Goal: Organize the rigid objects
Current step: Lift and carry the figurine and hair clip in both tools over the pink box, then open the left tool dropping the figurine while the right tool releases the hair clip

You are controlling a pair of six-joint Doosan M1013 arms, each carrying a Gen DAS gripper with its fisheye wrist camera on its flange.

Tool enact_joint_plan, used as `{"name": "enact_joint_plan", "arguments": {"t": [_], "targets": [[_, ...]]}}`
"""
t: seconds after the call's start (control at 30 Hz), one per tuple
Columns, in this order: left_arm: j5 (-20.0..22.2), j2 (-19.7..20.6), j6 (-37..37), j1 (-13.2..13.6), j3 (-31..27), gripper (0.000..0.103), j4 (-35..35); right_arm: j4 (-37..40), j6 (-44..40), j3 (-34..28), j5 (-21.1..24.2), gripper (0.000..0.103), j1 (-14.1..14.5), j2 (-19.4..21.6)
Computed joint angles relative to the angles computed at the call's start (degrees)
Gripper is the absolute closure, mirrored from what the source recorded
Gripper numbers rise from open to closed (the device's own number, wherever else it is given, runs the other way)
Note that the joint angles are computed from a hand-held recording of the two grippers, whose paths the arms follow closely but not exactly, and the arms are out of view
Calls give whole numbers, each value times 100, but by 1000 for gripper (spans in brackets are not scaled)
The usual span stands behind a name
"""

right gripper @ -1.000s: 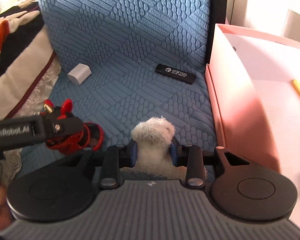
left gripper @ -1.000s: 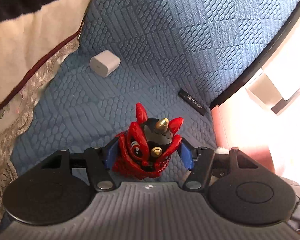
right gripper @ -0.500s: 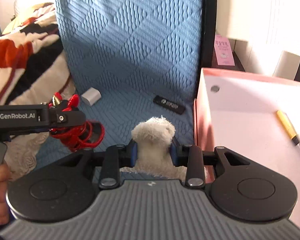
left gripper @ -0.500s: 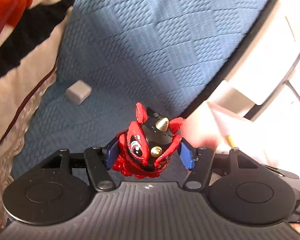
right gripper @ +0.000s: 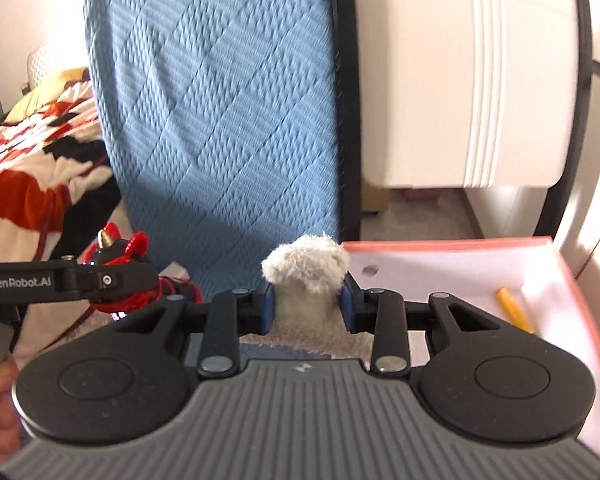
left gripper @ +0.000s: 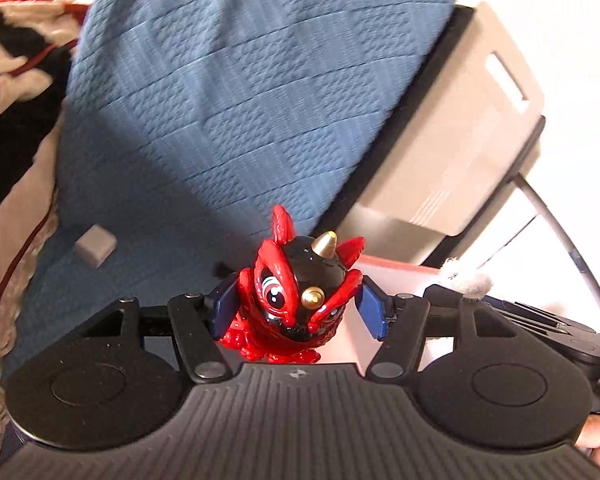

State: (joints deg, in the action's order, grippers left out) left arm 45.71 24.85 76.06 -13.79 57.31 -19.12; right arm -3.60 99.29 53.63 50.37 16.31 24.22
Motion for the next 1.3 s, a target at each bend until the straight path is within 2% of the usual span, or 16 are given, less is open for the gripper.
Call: {"name": "enact_joint_plan", "arguments": {"t": [0.33,0.6,0.87,1.17,1.3], "targets": [[282,354,-35,-286,-864,35,-132,-180,-25,62,-139,67,-198,-192],[441,573,110,-538,-1161,35,-246,-537,181,458,-107,67,-405,-426],[784,849,231,-745,-1397,35,-122,-755,343,853,141,67,-593,-532],[1566,1382,380,-955,-1984,35,77,-751,395,1123,527,67,-801,-450],[1747,1481,424,-1016,-1968,35,50,-612,360,1224,789,67,-891,-382]]}}
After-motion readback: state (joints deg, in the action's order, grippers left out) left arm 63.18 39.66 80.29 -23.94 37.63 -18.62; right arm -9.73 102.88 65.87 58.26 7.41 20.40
